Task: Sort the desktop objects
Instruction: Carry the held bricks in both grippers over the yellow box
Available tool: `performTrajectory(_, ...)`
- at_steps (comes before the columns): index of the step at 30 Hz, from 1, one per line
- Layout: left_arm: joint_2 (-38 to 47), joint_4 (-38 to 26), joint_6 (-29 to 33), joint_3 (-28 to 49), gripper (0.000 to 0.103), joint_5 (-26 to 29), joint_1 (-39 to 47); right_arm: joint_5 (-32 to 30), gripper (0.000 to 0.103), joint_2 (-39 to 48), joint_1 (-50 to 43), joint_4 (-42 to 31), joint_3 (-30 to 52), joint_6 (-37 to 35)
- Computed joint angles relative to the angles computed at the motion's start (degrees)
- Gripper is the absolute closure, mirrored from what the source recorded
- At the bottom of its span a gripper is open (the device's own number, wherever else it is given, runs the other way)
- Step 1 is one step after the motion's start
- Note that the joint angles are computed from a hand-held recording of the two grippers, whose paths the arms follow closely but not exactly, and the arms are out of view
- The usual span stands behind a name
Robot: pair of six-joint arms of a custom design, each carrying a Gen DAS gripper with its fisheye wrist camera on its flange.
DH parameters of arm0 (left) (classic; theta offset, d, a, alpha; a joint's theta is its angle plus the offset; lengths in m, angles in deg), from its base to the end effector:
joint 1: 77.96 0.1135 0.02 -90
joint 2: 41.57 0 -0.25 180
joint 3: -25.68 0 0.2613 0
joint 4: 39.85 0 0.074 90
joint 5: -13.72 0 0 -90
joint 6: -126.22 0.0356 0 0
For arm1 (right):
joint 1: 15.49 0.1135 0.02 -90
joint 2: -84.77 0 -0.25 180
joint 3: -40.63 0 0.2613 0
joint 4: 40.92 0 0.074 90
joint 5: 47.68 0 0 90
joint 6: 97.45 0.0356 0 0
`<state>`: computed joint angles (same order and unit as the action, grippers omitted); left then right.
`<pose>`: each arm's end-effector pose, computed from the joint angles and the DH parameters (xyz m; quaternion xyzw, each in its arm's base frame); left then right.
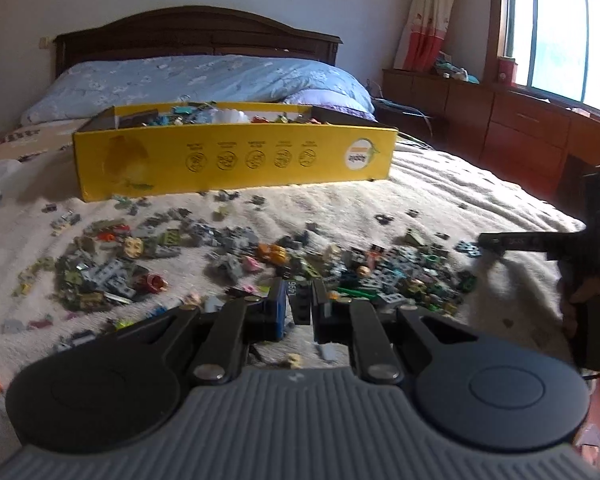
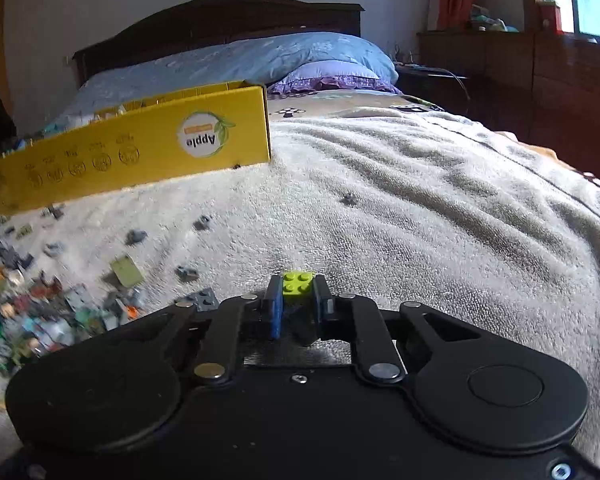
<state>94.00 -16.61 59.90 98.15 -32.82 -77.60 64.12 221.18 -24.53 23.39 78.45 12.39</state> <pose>0.3935 -0.0220 -0.0085 0.3237 0.7924 -0.2460 0.4548 0.2453 -0.0524 -0.0328 0.3021 0.8187 -0.1233 0.4726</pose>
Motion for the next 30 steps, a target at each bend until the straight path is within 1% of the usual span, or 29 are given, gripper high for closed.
performTrajectory(5, 1.4, -0.3, 0.0, 2.9, 0.088, 0.6, 0.5, 1.3, 0.089, -3.1, 3.5, 2.2, -3.5, 3.0)
performTrajectory(8, 2.0, 0.0, -1.0, 4.3, 0.088, 0.5, 0.3, 2.4, 0.088, -6.3, 6.6, 0.2, -3.9, 2.9)
performTrajectory(12, 3.0, -0.4, -2.6, 7.3, 0.088, -0.1, -0.6, 1.3, 0.088, -10.6, 9.6, -2.6, -3.3, 2.3)
performTrajectory(16, 4.1, 0.2, -4.1, 11.0, 0.088, -1.4, -1.9, -0.5, 0.088, -14.1, 11.8, -7.2, -0.8, 0.7)
performTrajectory(19, 5.4, 0.1, -6.0, 14.5, 0.088, -2.6, -2.9, -2.6, 0.088, -15.2, 12.2, -9.9, 1.6, -0.2)
performTrajectory(22, 7.0, 0.2, -8.3, 18.0, 0.088, -3.8, -3.9, -3.3, 0.088, -14.9, 12.5, -13.1, 5.0, -1.3)
performTrajectory(30, 11.4, -0.5, -12.0, 26.4, 0.088, -6.5, -6.1, -8.2, 0.088, -13.0, 10.2, -16.5, 10.7, -2.9)
